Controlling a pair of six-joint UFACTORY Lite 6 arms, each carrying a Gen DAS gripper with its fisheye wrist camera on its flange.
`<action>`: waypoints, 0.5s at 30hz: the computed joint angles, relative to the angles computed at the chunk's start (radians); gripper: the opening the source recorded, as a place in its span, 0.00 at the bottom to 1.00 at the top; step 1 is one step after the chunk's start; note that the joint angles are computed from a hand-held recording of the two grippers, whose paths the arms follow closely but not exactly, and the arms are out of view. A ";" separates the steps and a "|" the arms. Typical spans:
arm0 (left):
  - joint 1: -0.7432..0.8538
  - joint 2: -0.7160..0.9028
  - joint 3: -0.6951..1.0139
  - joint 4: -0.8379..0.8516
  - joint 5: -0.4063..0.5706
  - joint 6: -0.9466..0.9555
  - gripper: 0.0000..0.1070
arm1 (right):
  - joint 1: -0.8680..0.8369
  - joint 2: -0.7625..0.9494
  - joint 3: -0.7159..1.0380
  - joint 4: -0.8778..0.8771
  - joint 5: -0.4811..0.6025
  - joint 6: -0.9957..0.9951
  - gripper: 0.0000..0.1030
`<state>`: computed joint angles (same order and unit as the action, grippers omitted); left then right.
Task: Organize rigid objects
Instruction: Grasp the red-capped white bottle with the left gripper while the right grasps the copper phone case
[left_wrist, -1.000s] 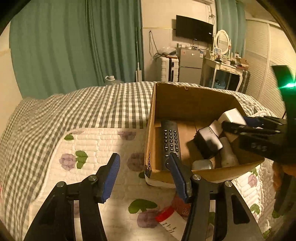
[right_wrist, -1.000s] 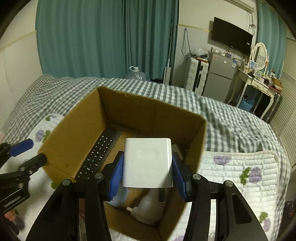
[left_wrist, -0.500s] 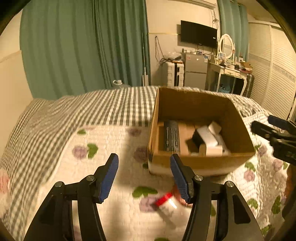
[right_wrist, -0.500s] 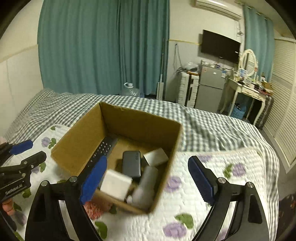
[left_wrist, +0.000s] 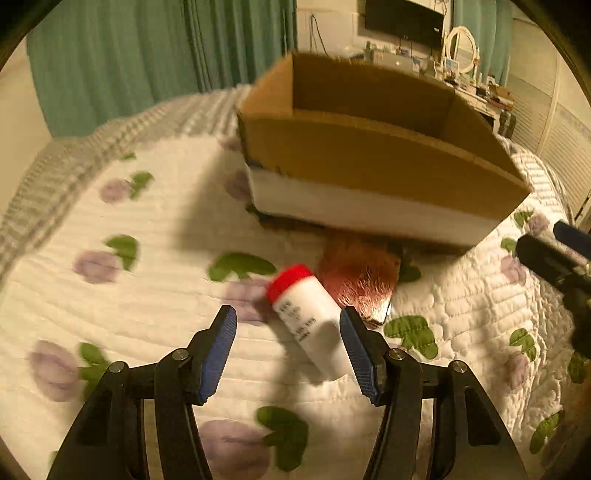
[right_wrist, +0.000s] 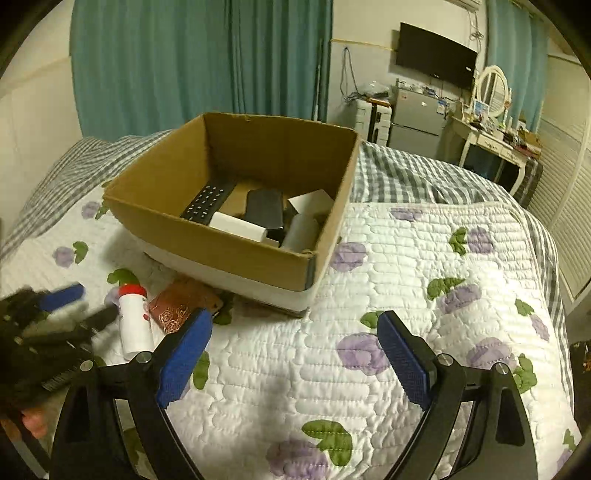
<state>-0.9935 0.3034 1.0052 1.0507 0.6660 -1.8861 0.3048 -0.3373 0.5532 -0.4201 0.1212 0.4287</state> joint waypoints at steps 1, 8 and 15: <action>0.008 0.013 -0.010 0.052 -0.025 -0.048 0.57 | 0.007 0.005 -0.001 -0.063 -0.005 0.065 0.89; 0.064 0.103 0.023 0.101 -0.138 -0.085 0.56 | 0.030 0.094 0.021 -0.206 -0.019 0.210 0.89; 0.047 0.020 -0.055 0.161 -0.155 -0.149 0.43 | 0.044 0.115 0.022 -0.301 -0.022 0.302 0.89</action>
<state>-0.9464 0.3236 0.9505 1.2113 0.5107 -2.0348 0.3492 -0.2220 0.5748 -0.7211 0.0990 0.7308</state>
